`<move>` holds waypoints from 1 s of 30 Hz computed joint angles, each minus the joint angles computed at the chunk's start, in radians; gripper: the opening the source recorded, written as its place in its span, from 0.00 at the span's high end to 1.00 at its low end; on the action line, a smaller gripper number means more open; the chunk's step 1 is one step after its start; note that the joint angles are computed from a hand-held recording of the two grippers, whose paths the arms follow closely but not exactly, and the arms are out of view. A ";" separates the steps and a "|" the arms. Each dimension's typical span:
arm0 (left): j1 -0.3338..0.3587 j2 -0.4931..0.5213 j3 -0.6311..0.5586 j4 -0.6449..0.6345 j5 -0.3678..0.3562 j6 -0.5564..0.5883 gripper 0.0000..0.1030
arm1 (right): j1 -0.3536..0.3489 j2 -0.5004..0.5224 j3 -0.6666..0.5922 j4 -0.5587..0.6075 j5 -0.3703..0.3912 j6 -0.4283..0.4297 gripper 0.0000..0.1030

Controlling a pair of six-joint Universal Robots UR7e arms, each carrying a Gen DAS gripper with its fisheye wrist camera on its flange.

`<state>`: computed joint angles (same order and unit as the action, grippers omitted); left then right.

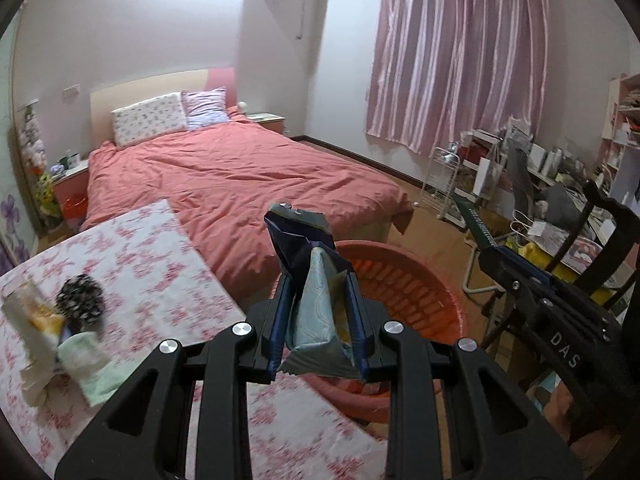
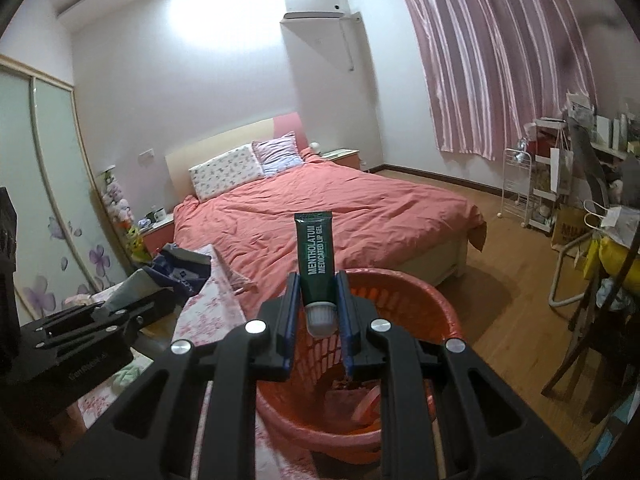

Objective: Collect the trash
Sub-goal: 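Carry the green tube and bag over the orange basket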

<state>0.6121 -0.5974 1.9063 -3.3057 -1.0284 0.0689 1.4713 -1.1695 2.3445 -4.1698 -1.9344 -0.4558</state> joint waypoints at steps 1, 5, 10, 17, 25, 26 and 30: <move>-0.002 0.007 -0.012 0.010 -0.004 0.000 0.73 | -0.012 -0.005 -0.002 0.007 0.009 0.007 0.82; -0.001 0.034 -0.045 0.033 -0.033 0.014 0.73 | -0.044 -0.013 -0.001 0.011 0.035 0.024 0.82; -0.003 0.057 -0.071 0.052 -0.045 0.015 0.73 | -0.073 -0.017 -0.008 0.025 0.060 0.036 0.82; 0.003 0.084 -0.106 0.091 -0.048 0.009 0.73 | -0.106 -0.029 -0.029 0.074 0.090 0.060 0.82; 0.015 0.115 -0.143 0.154 -0.050 -0.021 0.72 | -0.146 -0.020 -0.057 0.128 0.120 0.096 0.82; 0.017 0.121 -0.149 0.165 -0.046 -0.029 0.72 | -0.147 -0.021 -0.060 0.136 0.123 0.100 0.82; 0.023 0.128 -0.160 0.195 -0.036 -0.054 0.62 | -0.157 -0.020 -0.066 0.161 0.137 0.119 0.78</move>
